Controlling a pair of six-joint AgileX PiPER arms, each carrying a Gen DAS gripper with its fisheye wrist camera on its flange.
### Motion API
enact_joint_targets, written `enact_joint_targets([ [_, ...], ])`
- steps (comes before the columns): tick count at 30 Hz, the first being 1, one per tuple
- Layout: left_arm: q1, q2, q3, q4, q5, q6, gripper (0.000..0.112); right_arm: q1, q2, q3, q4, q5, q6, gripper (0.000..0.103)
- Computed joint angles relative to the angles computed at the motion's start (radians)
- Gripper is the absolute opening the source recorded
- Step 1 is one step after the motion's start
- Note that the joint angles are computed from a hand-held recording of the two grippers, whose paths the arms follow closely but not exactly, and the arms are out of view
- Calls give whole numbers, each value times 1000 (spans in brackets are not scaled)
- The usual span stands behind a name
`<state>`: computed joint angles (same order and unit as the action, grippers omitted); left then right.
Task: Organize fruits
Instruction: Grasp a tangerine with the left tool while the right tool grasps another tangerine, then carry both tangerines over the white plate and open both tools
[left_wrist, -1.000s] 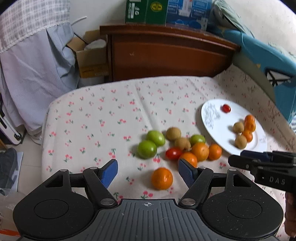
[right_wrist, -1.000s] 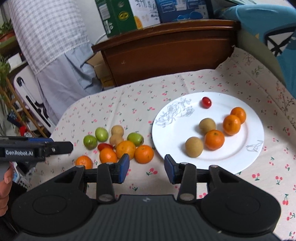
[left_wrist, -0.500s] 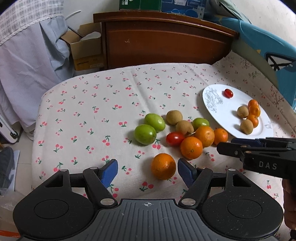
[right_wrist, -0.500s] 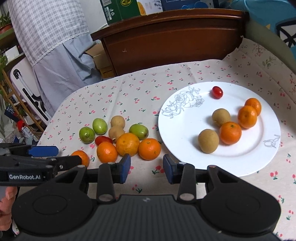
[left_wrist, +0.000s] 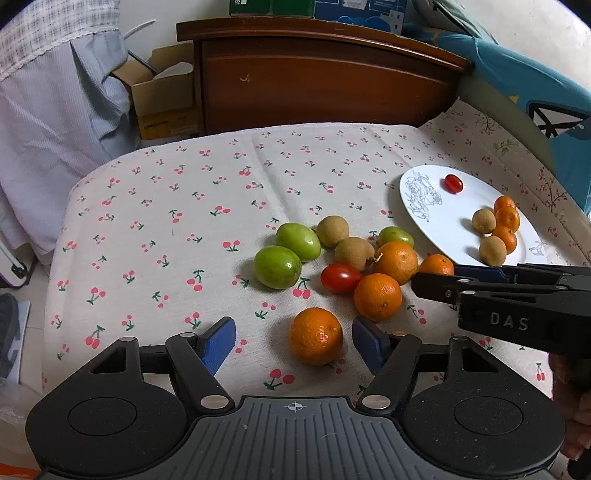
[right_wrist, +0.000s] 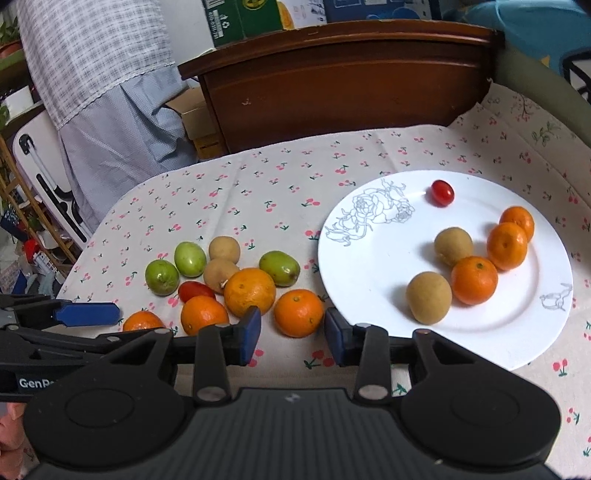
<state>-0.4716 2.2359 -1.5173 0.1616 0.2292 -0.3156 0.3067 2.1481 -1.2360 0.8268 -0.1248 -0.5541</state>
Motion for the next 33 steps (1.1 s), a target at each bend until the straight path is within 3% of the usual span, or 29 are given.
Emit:
enact_joint_targets([
  [3, 5, 0, 2, -91, -11, 86, 65, 6, 6, -7, 42, -10, -44, 38],
  [6, 8, 8, -8, -165, -2, 153, 53, 12, 13, -12, 54, -24, -68, 37],
  [9, 2, 7, -5, -128, -7, 125, 41, 8, 16, -17, 81, -27, -88, 29],
  [12, 5, 8, -7, -216, -5, 212, 30, 3, 14, -13, 24, -20, -28, 29],
  [21, 7, -2, 1, -272, -3, 259, 28, 1, 2, -13, 98, 15, -103, 29],
  [29, -4, -21, 19, -155, -10, 152, 28, 4, -21, 6, 241, 42, -229, 28],
  [33, -8, -33, 27, -130, -9, 130, 28, 2, -37, 22, 231, 57, -205, 28],
])
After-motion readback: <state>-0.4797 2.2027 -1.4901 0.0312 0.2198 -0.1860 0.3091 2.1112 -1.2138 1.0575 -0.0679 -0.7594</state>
